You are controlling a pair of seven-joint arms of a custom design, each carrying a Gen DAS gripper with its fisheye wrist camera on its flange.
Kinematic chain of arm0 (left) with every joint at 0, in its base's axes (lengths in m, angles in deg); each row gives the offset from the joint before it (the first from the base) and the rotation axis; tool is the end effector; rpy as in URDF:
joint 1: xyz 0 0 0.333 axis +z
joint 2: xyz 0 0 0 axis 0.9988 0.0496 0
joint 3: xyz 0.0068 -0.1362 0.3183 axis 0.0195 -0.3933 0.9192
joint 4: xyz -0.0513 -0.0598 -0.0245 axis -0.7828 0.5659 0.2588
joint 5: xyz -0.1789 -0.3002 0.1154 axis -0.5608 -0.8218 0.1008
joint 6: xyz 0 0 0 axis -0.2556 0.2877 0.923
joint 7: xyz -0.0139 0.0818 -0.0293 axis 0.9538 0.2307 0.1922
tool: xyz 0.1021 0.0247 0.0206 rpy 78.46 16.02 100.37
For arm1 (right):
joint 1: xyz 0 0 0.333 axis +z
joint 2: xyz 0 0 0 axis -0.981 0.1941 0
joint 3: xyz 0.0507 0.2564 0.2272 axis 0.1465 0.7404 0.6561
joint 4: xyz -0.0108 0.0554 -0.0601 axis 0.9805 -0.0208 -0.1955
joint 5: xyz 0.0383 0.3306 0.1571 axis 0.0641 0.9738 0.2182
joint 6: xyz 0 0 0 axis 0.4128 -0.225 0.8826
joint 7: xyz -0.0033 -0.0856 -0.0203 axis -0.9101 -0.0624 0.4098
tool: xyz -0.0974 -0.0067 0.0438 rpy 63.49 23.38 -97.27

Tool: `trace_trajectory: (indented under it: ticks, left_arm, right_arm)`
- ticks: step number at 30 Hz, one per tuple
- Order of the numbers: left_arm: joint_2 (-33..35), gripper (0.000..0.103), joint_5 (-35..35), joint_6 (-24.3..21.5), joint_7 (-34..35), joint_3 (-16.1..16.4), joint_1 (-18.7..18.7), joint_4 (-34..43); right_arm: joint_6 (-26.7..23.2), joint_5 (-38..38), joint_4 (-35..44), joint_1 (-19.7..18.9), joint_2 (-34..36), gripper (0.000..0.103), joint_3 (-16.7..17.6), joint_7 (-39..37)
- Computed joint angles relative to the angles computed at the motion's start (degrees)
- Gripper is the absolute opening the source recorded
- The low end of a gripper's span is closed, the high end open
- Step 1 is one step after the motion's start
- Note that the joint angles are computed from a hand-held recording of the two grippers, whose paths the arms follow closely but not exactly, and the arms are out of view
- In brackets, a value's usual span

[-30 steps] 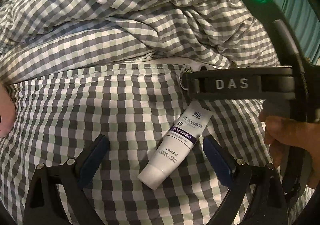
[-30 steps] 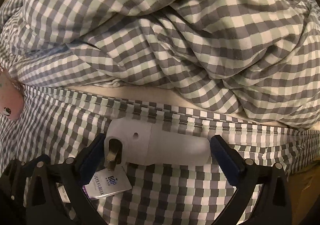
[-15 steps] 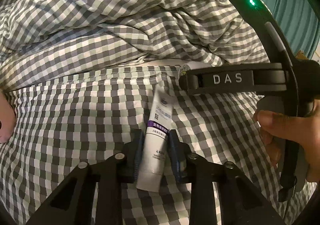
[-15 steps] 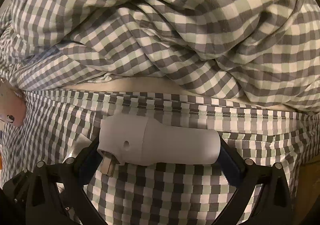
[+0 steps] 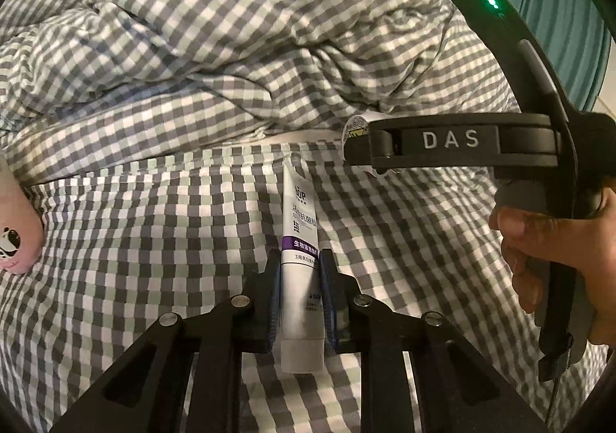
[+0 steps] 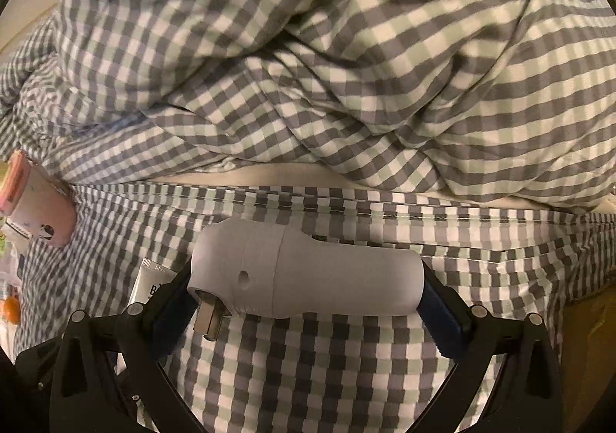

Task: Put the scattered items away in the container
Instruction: 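Lift and carry the toothpaste tube and hair dryer with both tools over the box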

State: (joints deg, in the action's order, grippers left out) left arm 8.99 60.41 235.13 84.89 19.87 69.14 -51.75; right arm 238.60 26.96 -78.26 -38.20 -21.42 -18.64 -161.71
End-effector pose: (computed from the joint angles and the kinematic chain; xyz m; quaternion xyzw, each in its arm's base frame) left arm 0.5066 -0.3937 0.3096 -0.4064 0.8363 -0.3574 0.0881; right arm 0.5081 0.4103 0.3209 -0.5558 0.7787 -0.2025 0.2090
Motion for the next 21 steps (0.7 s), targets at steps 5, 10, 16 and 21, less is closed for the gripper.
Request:
trace_trajectory:
  ticks: [5,10,16,21]
  left_arm:
    - [-3.0,0.019,-0.7,2.2,-1.1,1.1,-0.9,-3.2]
    - [-6.2,0.019,-1.2,3.9,-2.2,2.7,-2.3,-6.0]
    - [-11.4,0.019,-3.0,5.8,-3.4,5.2,-4.7,-9.1]
    - [-16.1,0.019,-5.7,7.1,-4.1,7.3,-6.6,-12.0]
  right_arm:
    - [-2.2,-1.7,-0.9,1.2,-2.8,0.101,0.7,1.2]
    - [-5.4,-3.6,-0.5,1.8,-4.7,0.101,2.6,2.6]
    - [-9.4,-6.1,0.2,2.5,-7.0,0.101,4.6,4.1]
    - [-12.9,-8.6,-0.3,3.2,-9.9,0.101,6.6,5.6]
